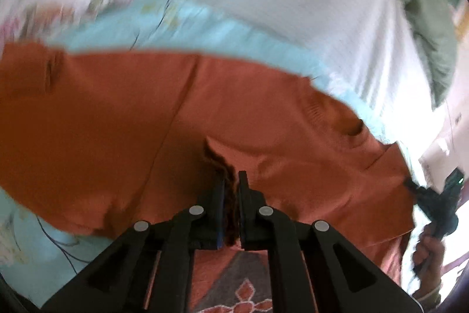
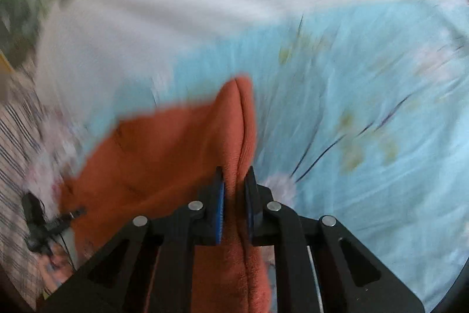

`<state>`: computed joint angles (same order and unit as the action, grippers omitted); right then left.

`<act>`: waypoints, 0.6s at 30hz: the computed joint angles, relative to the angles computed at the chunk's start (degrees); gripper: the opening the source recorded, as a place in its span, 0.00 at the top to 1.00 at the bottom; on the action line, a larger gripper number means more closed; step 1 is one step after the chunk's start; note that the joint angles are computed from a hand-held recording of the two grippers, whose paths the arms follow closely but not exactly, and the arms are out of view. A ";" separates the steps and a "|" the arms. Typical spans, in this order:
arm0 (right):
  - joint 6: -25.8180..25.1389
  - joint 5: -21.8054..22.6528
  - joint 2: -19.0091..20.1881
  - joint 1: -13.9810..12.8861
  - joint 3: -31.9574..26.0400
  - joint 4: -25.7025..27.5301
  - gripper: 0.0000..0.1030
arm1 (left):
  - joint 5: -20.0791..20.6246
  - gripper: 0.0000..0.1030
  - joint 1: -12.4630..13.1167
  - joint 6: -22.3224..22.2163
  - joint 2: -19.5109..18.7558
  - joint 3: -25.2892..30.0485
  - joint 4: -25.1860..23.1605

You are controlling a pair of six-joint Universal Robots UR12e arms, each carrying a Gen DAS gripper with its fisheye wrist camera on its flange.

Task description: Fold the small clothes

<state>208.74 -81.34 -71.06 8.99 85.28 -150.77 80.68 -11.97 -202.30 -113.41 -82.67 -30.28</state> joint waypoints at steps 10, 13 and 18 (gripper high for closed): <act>1.19 -1.78 -0.08 -0.75 1.56 4.72 0.87 | -1.77 0.87 0.53 0.45 -1.15 1.20 -6.01; -0.40 -3.03 -0.13 -0.32 1.24 5.19 0.87 | -10.65 0.41 2.25 -0.66 -2.53 3.48 -9.66; 1.71 -1.22 0.71 -0.57 0.80 4.93 0.87 | -6.02 0.67 0.49 4.43 -5.13 8.78 -13.53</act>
